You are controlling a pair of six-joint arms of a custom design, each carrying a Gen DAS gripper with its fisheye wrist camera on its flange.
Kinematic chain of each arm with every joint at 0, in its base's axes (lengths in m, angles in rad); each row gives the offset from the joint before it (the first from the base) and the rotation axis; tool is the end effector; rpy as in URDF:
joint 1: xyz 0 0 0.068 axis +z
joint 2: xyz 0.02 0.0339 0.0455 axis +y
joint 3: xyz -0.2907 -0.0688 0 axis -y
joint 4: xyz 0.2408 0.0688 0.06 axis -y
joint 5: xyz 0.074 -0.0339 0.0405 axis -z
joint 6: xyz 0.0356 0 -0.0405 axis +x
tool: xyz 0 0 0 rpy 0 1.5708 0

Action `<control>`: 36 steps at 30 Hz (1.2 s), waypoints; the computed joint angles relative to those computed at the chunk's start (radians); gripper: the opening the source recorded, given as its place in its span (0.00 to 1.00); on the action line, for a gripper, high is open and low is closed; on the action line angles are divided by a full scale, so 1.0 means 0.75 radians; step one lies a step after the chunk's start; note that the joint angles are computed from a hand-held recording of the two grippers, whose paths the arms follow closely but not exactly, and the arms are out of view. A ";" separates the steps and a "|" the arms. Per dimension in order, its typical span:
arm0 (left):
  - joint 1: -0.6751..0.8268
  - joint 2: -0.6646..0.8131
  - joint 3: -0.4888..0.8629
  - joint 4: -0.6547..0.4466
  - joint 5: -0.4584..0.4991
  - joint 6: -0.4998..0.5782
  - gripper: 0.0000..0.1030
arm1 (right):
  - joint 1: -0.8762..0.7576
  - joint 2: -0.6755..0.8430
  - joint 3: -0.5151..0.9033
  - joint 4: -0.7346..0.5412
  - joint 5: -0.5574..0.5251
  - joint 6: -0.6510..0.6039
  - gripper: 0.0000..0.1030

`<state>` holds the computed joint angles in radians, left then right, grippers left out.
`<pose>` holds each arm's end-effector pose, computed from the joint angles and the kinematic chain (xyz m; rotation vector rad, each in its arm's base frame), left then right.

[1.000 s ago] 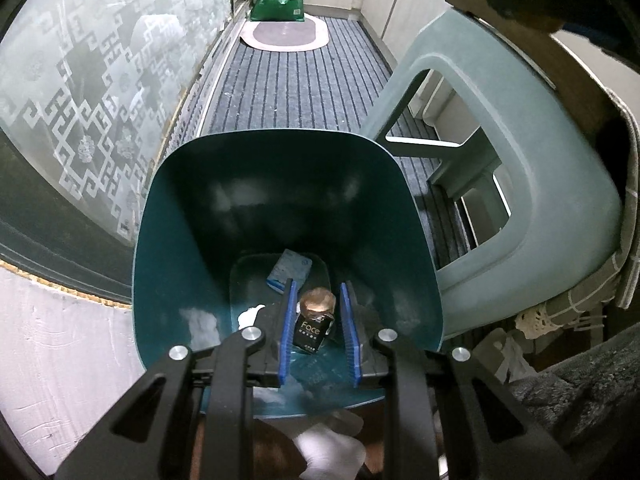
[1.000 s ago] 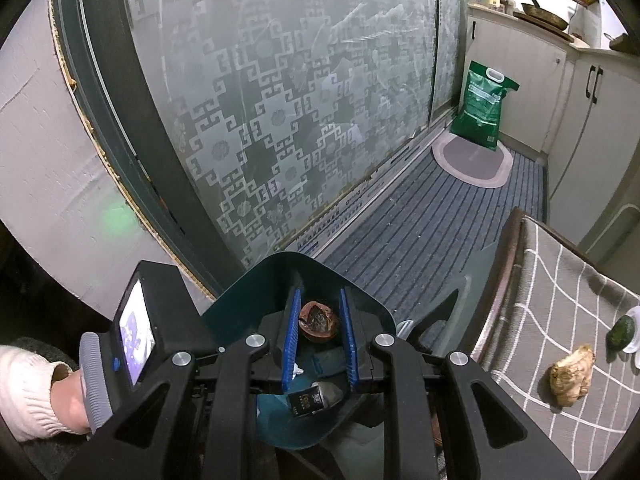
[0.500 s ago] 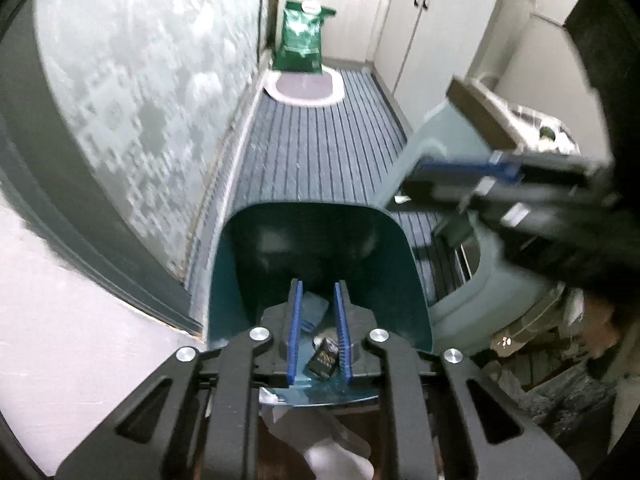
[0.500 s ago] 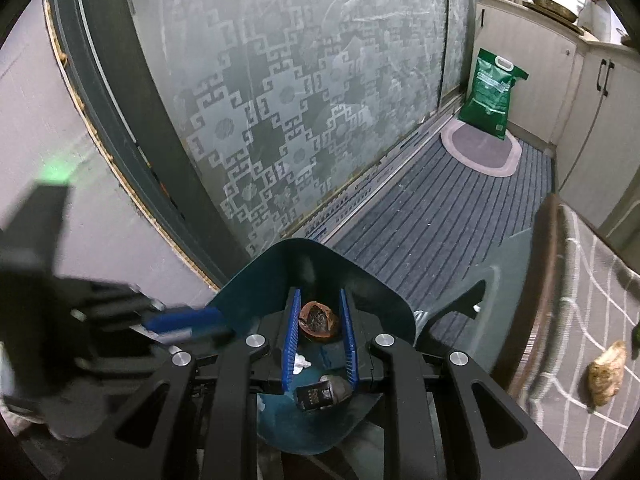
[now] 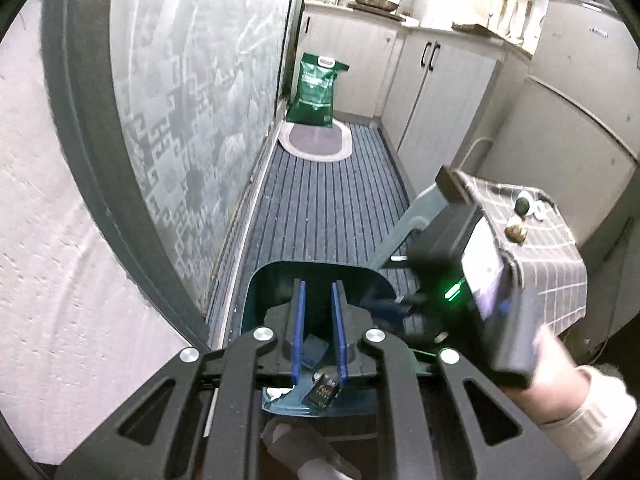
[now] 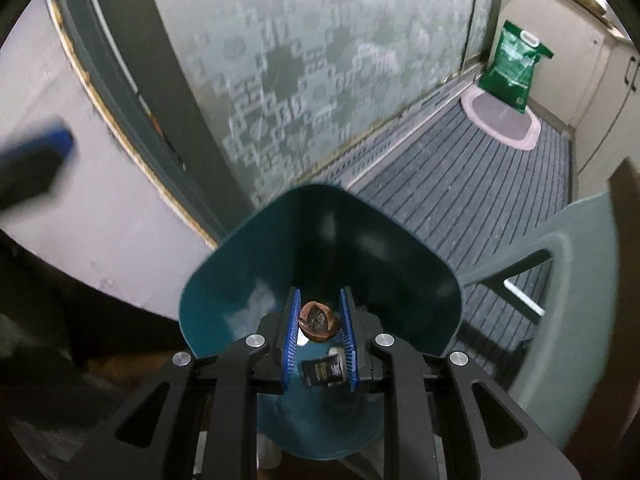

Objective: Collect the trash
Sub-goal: 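Open the left tool and then the right tool to drop the shells in, then move both tools back over the cloth toward the ginger and dishes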

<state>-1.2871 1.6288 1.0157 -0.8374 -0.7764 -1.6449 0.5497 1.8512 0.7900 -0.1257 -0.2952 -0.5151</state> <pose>0.1024 -0.2621 0.2155 -0.4766 2.3096 -0.0403 0.2596 0.1712 0.1117 -1.4561 2.3159 0.4157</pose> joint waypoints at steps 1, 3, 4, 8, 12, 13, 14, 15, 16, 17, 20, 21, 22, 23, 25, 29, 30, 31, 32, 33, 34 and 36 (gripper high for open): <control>-0.004 -0.006 0.003 -0.009 -0.010 -0.008 0.14 | 0.015 0.024 -0.006 0.020 0.029 -0.002 0.19; -0.009 -0.012 0.010 -0.018 -0.028 -0.015 0.14 | 0.022 0.060 -0.008 0.046 0.060 -0.005 0.19; -0.013 -0.013 0.014 -0.022 -0.035 -0.017 0.14 | 0.017 0.075 -0.006 0.053 0.068 -0.008 0.19; -0.023 -0.025 0.031 -0.050 -0.060 -0.026 0.14 | 0.012 0.125 -0.003 0.069 0.100 -0.004 0.37; -0.034 -0.038 0.077 -0.116 -0.094 -0.062 0.14 | 0.013 0.102 -0.007 0.053 0.074 0.001 0.41; -0.037 -0.038 0.088 -0.136 -0.104 -0.071 0.14 | 0.010 0.088 -0.010 0.045 0.061 0.001 0.41; -0.041 -0.035 0.108 -0.160 -0.115 -0.078 0.14 | 0.003 0.063 -0.014 0.029 0.039 -0.005 0.41; -0.045 -0.036 0.127 -0.173 -0.130 -0.079 0.14 | -0.004 0.035 -0.021 0.017 0.017 -0.011 0.41; -0.050 -0.036 0.146 -0.191 -0.145 -0.083 0.14 | -0.008 0.016 -0.021 0.005 0.003 -0.014 0.41; -0.057 -0.029 0.171 -0.219 -0.160 -0.094 0.14 | -0.019 -0.021 -0.027 -0.014 -0.024 -0.019 0.41; -0.073 -0.002 0.257 -0.295 -0.209 -0.106 0.15 | -0.061 -0.153 -0.041 -0.079 -0.117 -0.048 0.41; -0.078 0.014 0.291 -0.324 -0.227 -0.106 0.18 | -0.073 -0.191 -0.044 -0.097 -0.140 -0.056 0.41; -0.079 0.028 0.319 -0.344 -0.240 -0.101 0.21 | -0.085 -0.224 -0.045 -0.114 -0.157 -0.064 0.41; -0.081 0.041 0.342 -0.354 -0.256 -0.091 0.23 | -0.117 -0.274 -0.040 -0.146 -0.189 -0.082 0.41; -0.073 0.058 0.376 -0.332 -0.279 -0.045 0.25 | -0.177 -0.334 -0.025 -0.197 -0.249 -0.109 0.41; -0.034 0.106 0.434 -0.239 -0.293 0.078 0.25 | -0.370 -0.410 0.051 -0.329 -0.398 -0.184 0.41; -0.025 0.111 0.437 -0.206 -0.288 0.113 0.25 | -0.425 -0.414 0.079 -0.364 -0.427 -0.205 0.41; -0.012 0.120 0.443 -0.162 -0.280 0.161 0.25 | -0.480 -0.417 0.102 -0.392 -0.452 -0.229 0.41; 0.005 0.142 0.459 -0.113 -0.266 0.222 0.25 | -0.516 -0.417 0.119 -0.410 -0.468 -0.243 0.41; 0.015 0.156 0.468 -0.086 -0.257 0.255 0.25 | -0.567 -0.414 0.143 -0.438 -0.490 -0.267 0.41; 0.030 0.170 0.474 -0.040 -0.241 0.304 0.25 | -0.601 -0.412 0.154 -0.452 -0.503 -0.282 0.41; 0.063 0.208 0.497 0.046 -0.202 0.401 0.25 | -0.692 -0.399 0.195 -0.495 -0.529 -0.324 0.41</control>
<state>-1.2399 1.7847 1.3882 -0.8026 -0.9281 -1.3438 0.0307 1.5518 0.9363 -0.4969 -0.6922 -0.7582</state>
